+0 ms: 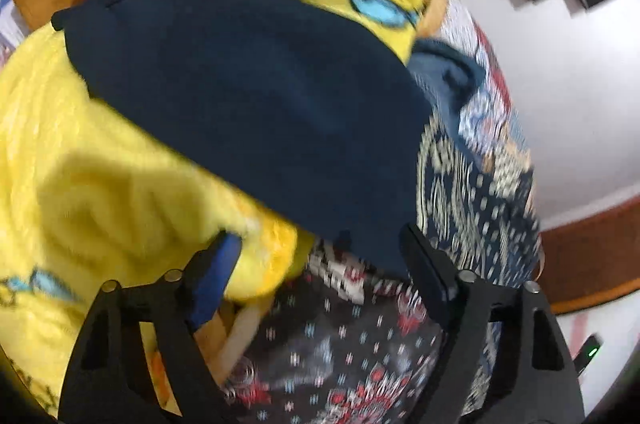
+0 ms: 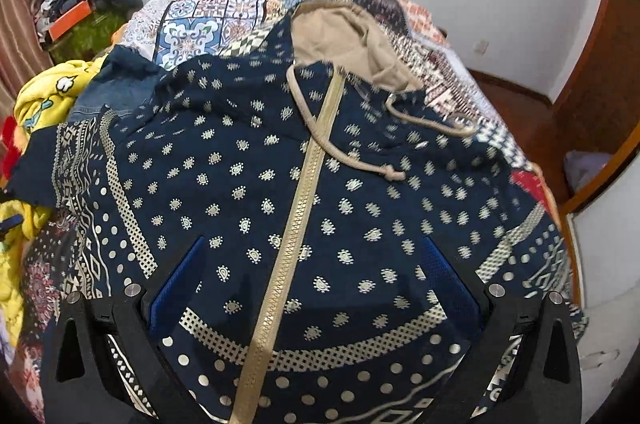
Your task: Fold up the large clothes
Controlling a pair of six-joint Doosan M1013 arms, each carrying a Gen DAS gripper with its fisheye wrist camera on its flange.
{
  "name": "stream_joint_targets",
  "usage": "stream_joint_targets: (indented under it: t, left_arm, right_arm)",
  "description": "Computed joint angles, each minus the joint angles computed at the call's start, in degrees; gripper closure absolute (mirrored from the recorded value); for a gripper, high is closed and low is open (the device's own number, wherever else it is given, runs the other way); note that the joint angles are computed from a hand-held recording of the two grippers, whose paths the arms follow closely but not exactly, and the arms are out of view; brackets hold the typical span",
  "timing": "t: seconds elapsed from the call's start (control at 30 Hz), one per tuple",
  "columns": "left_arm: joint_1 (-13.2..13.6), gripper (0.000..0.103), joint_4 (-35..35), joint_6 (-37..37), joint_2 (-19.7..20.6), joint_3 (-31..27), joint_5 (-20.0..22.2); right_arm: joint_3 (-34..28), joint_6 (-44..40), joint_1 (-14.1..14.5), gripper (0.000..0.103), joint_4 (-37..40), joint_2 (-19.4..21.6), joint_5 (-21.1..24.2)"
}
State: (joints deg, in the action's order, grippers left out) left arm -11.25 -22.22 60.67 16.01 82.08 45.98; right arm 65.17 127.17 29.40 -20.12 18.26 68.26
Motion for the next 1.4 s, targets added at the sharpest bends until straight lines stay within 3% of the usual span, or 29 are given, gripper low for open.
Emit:
stream_joint_targets:
  t: [0.1,0.23,0.3,0.37,0.47,0.63,0.8,1.0,1.23,1.4]
  left_arm:
    - [1.40,0.029,-2.85,-0.71,0.78,-0.07,-1.52]
    - [2.08,0.044,-2.42,-4.78,1.75,-1.11,-0.55]
    - [1.57,0.055,1.42,-8.29,2.07,-2.35,1.48]
    - [0.85,0.081,5.58,-10.35,2.44,-3.69,4.18]
    - [-0.54,0.094,11.29,-11.20,2.31,-5.32,6.99]
    - [-2.57,0.099,17.72,-10.67,0.88,-7.19,7.99]
    - [-7.61,0.101,31.82,-9.48,0.65,-12.64,9.32]
    - [-12.74,0.101,37.99,-4.19,3.04,-20.20,8.55]
    - [-18.82,0.101,31.27,7.18,7.16,-27.67,4.88]
    - [-22.65,0.101,23.15,16.16,10.99,-31.94,6.52]
  right_arm:
    - [0.29,0.34,-0.33,0.000,1.33,-0.08,-0.04]
    - [0.59,0.23,-0.40,0.000,1.76,-0.36,0.17]
    - [0.80,0.10,-0.45,0.000,2.30,-0.70,0.15]
    - [0.78,0.14,-0.52,0.000,2.45,-0.86,0.25]
    - [1.22,0.15,-0.67,0.000,3.15,-1.48,-0.09]
    - [2.10,0.79,-0.50,0.000,2.72,-2.64,-0.69]
    - [3.04,0.63,-0.48,0.000,1.99,-3.99,-1.53]
    - [4.75,1.43,-0.83,0.000,1.05,-5.79,-3.12]
    - [6.67,2.14,-1.99,0.000,1.84,-7.71,-4.54]
    - [8.12,2.40,-2.65,0.000,0.47,-9.17,-4.68]
